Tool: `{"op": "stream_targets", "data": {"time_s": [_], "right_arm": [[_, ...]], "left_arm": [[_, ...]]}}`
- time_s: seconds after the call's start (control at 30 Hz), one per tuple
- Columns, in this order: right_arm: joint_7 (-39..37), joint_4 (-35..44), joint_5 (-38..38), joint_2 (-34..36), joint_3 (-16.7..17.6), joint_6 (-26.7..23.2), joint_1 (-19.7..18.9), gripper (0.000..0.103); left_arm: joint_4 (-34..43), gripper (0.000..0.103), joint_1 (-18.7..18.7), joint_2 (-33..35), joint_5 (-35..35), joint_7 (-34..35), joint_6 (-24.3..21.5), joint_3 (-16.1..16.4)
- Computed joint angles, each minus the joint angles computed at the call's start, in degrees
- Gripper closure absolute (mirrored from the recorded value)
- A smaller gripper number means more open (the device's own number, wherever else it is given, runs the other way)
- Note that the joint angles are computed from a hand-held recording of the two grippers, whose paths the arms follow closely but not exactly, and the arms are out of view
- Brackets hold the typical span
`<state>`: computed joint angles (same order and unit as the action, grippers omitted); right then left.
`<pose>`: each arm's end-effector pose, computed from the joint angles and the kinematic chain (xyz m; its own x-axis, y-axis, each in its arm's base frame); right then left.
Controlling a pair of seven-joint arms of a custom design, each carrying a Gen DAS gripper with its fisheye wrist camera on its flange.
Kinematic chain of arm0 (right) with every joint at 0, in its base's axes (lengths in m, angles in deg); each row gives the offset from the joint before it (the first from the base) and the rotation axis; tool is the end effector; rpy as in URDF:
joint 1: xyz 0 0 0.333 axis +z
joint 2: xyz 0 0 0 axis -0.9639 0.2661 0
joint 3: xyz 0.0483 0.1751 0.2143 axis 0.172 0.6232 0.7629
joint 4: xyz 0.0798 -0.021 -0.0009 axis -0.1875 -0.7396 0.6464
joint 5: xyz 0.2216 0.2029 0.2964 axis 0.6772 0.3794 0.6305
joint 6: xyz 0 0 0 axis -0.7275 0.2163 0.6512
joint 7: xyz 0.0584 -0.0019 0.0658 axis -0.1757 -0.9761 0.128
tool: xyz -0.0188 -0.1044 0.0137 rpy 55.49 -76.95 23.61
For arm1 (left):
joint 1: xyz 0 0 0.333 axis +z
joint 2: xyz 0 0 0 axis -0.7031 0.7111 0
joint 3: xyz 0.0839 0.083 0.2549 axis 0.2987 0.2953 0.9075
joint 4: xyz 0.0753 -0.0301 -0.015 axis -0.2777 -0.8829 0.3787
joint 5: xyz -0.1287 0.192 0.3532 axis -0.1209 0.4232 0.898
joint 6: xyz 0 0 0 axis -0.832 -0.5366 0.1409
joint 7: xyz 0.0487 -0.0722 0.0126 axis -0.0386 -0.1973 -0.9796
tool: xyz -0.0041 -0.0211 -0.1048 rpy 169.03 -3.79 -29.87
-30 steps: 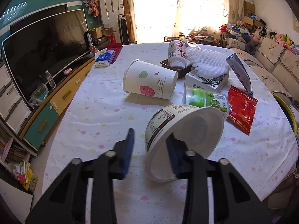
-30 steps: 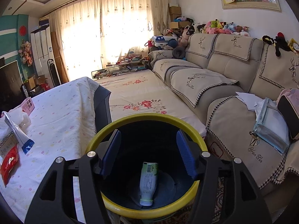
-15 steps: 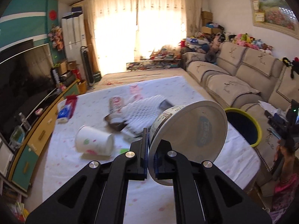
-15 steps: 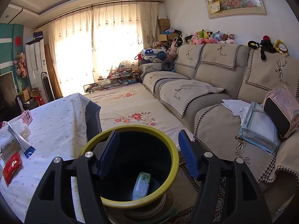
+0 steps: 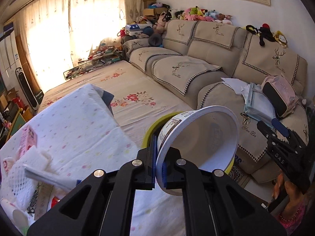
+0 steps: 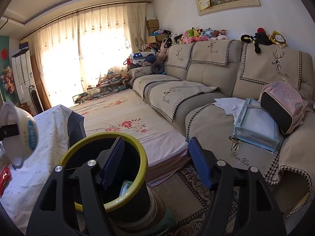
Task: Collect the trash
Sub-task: 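Carry the white bowl over the bin and open the left gripper, then grasp the blue-handled toothbrush with the right gripper and lift it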
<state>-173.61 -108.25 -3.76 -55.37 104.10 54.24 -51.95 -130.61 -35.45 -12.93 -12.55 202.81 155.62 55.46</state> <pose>0.4113 0.2560 0.3530 -0.6634 -0.7379 -0.1241 -0.2861 0.4034 -0.8692 0.6666 0.0055 0.4117 -0.7596 -0.6492 -0.0397 -0.4170 0.5329 -0.7363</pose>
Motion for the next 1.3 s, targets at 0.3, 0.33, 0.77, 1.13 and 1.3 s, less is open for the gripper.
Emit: {"op": "stream_targets", "data": {"time_s": [0.3,0.33,0.77,1.13,1.3], "right_arm": [[0.5,-0.6,0.4,0.4,-0.5,2.1,-0.7,0.035],[0.4,-0.4,0.4,0.6,-0.5,2.1,-0.7,0.035],[-2.0,4.8,-1.0,5.7,-1.7,5.3,0.0,0.033],[-9.7,19.1,-4.7,16.1,-4.9,15.3,1.9,0.032],[-18.1,29.8,-4.6,23.5,-7.1,22.5,3.9,0.032]], "left_arm": [[7.4,0.064,-3.7,10.7,12.3,-12.5,5.0,-3.4],[7.4,0.062,-3.1,10.9,12.3,-12.8,5.0,-3.9],[5.9,0.023,8.3,2.4,-9.2,2.0,-6.1,-0.4],[18.0,0.012,16.8,10.4,-26.3,12.0,4.6,2.9],[30.9,0.012,20.6,21.6,-29.0,13.8,10.4,0.4]]}}
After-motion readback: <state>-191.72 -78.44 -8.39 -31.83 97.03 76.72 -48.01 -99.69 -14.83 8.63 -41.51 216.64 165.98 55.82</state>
